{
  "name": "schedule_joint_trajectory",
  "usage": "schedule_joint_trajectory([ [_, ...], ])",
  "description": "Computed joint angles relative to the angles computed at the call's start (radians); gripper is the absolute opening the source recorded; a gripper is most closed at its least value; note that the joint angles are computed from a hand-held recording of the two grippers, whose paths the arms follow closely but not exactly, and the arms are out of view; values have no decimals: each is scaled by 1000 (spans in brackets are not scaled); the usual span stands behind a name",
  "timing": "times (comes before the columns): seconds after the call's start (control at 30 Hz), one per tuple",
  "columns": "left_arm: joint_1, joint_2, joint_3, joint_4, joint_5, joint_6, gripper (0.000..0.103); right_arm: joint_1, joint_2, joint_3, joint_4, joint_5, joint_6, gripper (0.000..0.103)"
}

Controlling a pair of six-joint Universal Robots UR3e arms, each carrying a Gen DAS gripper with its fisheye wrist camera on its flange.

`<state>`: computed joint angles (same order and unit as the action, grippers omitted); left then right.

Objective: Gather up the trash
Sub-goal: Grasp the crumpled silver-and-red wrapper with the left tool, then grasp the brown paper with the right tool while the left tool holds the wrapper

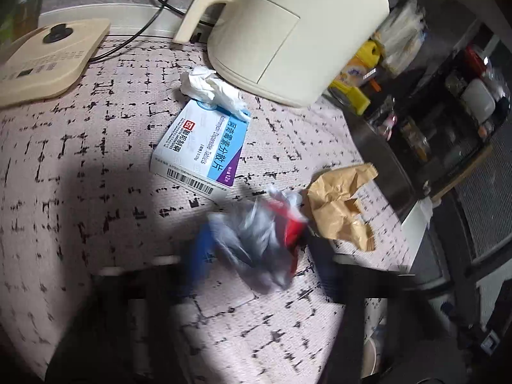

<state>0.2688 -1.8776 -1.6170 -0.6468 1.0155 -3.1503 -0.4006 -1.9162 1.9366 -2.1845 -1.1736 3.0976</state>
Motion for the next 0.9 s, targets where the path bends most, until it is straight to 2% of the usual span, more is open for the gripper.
schedule_joint_trajectory([
  [0.1,47,23,-9,-37,-61,60,29,113,116,-64,-79,-40,64,95],
  [0.33,191,103,-86,-59,-137,124,29,318,404,-328,-135,-101,132,95],
  [0.8,506,285,-284,-132,-197,221,30,503,907,-962,50,-171,159,91],
  [0.87,523,302,-296,-142,-198,228,30,512,965,-1036,83,-181,156,70],
  [0.9,529,311,-304,-145,-198,232,30,509,990,-1073,120,-158,140,27],
])
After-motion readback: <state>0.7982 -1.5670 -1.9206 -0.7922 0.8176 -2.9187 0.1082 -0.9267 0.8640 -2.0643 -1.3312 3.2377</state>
